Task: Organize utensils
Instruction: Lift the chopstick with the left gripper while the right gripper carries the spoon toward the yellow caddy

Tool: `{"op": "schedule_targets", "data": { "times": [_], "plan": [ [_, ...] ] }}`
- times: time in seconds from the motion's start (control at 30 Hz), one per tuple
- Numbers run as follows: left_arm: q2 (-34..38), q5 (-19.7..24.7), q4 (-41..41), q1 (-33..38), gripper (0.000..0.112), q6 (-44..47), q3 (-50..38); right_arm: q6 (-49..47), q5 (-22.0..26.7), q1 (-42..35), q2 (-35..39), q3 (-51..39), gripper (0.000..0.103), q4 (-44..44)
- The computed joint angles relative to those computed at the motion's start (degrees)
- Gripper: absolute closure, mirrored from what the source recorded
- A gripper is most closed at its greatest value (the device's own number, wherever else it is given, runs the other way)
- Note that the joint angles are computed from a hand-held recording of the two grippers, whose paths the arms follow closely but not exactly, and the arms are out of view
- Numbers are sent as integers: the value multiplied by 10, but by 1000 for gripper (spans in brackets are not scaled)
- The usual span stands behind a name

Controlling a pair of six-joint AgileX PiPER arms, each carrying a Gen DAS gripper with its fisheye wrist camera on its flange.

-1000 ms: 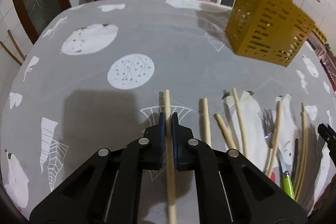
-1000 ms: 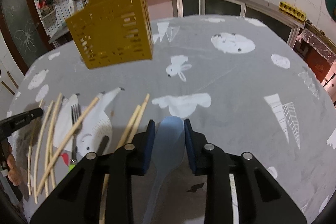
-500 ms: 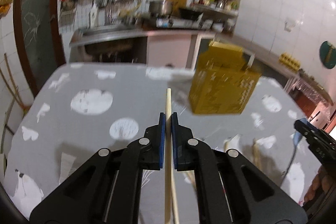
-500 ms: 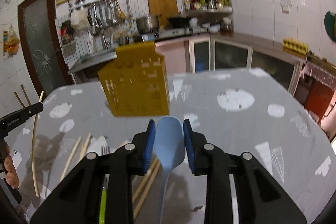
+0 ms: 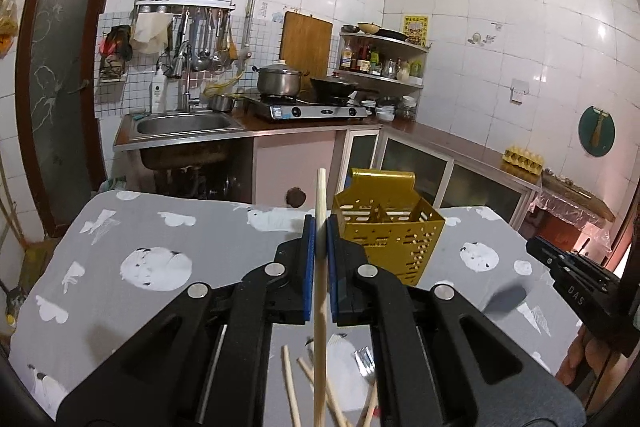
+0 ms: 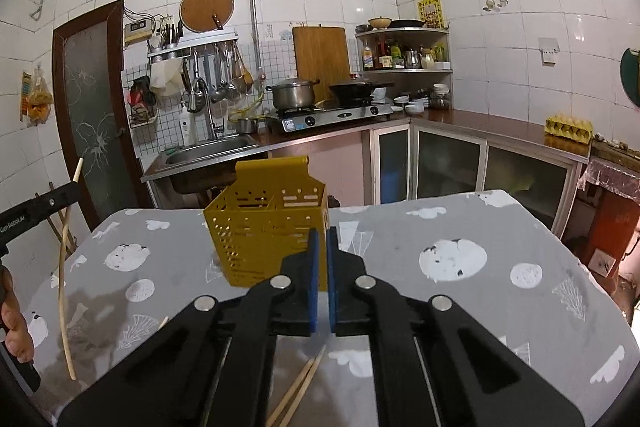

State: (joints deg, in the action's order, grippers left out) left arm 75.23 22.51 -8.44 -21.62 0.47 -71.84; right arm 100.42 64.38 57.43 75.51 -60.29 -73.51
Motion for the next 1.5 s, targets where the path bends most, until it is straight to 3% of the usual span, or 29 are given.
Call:
{"op": "schedule_targets", "data": {
  "times": [0.13,0.37,0.57,0.6,0.63,0.67,0.83,0.97,1.03,1.2,1.37,1.5],
  "plan": [
    [20,3,-39,8,108,28,-8,-9,-37,-33,5,3,102,13],
    [38,2,-26,17,108,25,-6,-42,-108,-96,-5,32,101,94],
    [57,6,-15,25,108,23,-4,-106,-153,-122,33,26,97,165],
    [60,5,-16,29,108,26,-2,-124,-162,-126,40,23,72,177],
    [62,5,-17,32,108,29,-1,-134,-162,-122,52,18,39,181],
    [64,4,-17,35,108,30,0,-126,-162,-115,59,21,32,166],
    [83,6,-37,58,107,54,-5,-212,-205,-120,91,9,34,206],
    [100,11,-65,70,107,84,-16,-306,-203,-118,132,-20,37,250],
    [108,16,-73,72,107,94,-23,-344,-208,-127,150,-32,50,278],
    [128,37,-85,77,107,113,-47,-425,-211,-154,188,-61,57,321],
    [140,44,-87,76,106,114,-58,-545,-217,-191,222,-111,73,388],
    [142,47,-83,70,107,109,-63,-612,-200,-210,244,-155,92,430]
  ]
}}
